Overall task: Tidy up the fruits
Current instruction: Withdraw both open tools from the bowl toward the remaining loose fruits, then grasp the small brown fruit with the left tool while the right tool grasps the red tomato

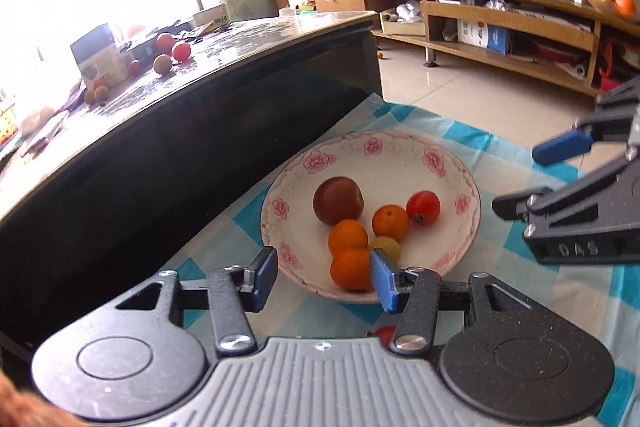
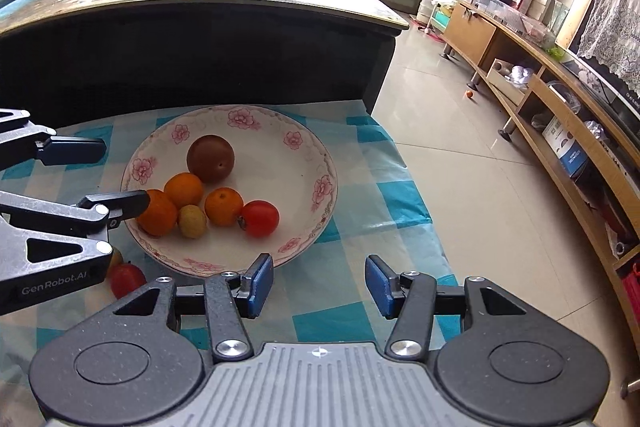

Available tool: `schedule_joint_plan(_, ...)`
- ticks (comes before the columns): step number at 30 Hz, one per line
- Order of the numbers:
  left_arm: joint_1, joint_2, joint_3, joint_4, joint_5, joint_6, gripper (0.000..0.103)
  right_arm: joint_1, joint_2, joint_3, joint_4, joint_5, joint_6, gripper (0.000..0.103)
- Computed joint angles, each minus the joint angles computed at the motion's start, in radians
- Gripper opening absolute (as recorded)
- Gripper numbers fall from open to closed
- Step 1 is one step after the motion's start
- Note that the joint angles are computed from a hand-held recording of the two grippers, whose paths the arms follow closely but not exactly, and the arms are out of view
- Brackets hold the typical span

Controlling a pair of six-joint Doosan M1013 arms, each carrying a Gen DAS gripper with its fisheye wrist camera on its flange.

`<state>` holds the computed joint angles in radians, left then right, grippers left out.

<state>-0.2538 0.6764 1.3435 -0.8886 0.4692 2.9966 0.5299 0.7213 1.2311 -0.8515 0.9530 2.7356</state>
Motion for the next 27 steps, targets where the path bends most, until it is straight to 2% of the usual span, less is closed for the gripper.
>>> schedule_joint_plan(8,0.015,-0.044,0.079,0.042,-0.028,0.092,0.060,0.036,-0.006,0.025,-0.085,0.040,-0.055,0.046)
schedule_joint_plan(15,0.031,-0.060,0.089,0.136,0.037,-0.031,0.061,0.051,-0.014,0.033,-0.061,0.005,-0.107,0.046)
schedule_joint_plan(21,0.045,-0.043,0.056,0.204,0.122,-0.148,0.061,0.037,-0.022,0.035,0.064,-0.072,-0.133,0.046)
schedule_joint_plan(27,0.064,-0.030,0.040,0.200,0.162,-0.156,0.061,0.015,-0.031,0.058,0.200,-0.211,-0.165,0.044)
